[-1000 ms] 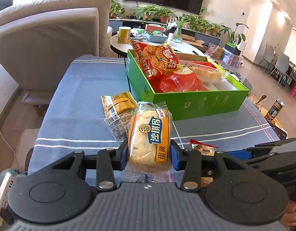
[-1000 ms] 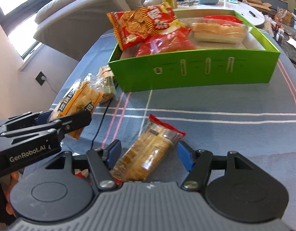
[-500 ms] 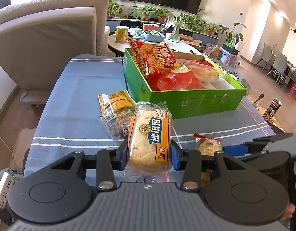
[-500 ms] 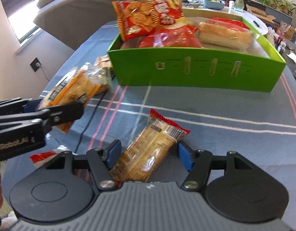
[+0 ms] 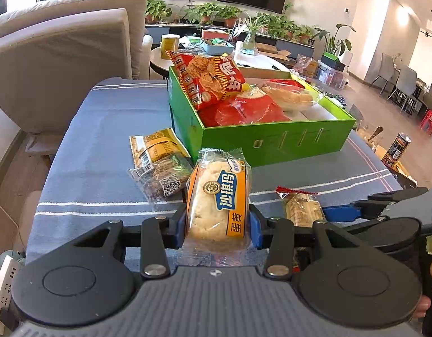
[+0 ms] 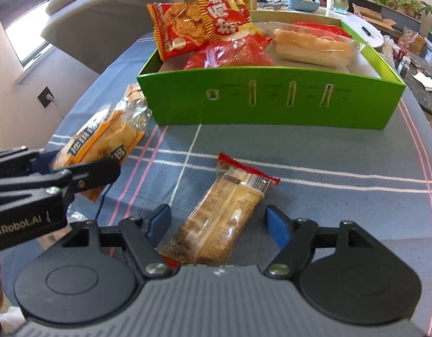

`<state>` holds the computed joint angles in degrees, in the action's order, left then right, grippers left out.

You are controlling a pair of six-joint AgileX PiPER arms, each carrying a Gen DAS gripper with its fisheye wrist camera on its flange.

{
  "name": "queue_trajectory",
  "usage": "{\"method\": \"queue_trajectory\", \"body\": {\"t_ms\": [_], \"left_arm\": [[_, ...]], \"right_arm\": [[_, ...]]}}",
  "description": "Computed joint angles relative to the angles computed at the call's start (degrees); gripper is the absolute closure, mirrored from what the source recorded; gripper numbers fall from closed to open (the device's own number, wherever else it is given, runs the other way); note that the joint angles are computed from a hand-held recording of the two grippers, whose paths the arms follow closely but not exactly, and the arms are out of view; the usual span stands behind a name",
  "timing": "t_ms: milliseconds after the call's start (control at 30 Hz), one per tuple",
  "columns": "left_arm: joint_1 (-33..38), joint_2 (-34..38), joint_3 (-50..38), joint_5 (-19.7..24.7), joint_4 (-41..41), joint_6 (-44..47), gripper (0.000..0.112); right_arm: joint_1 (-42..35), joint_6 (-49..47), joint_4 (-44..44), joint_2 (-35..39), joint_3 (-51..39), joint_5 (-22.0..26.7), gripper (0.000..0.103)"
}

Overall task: Organize snacks
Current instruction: 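Grasp the red-topped wrapped cake with the right gripper while the left gripper holds its cake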

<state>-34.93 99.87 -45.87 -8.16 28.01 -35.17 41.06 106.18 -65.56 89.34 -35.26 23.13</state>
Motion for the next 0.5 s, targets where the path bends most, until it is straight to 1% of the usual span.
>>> {"method": "queue_trajectory", "body": {"t_ms": [67, 133, 167, 233, 500], "left_arm": [[-0.3, 0.1, -0.4, 0.4, -1.3, 1.1, 0.072], [-0.7, 0.2, -0.7, 0.7, -3.1, 2.7, 0.072], [-1.0, 0.2, -0.9, 0.7, -4.0, 3.5, 0.072], [-1.6, 0.1, -1.0, 0.8, -5.1, 4.6, 0.072], [-4.3, -0.7, -1.5, 1.2, -13.4, 12.9, 0.072]], "right_arm": [[-0.1, 1.8, -2.1, -0.8, 0.9, 0.1, 0.027], [-1.7, 4.3, -4.6, -2.3, 2.6, -2.2, 0.029], [-2.1, 5.8, -6.0, -3.0, 3.3, -2.7, 0.03], [-1.9, 8.0, -8.4, -3.9, 4.2, -2.0, 0.03], [-2.6, 11.7, -12.9, -10.1, 7.8, -1.1, 0.03]]}}
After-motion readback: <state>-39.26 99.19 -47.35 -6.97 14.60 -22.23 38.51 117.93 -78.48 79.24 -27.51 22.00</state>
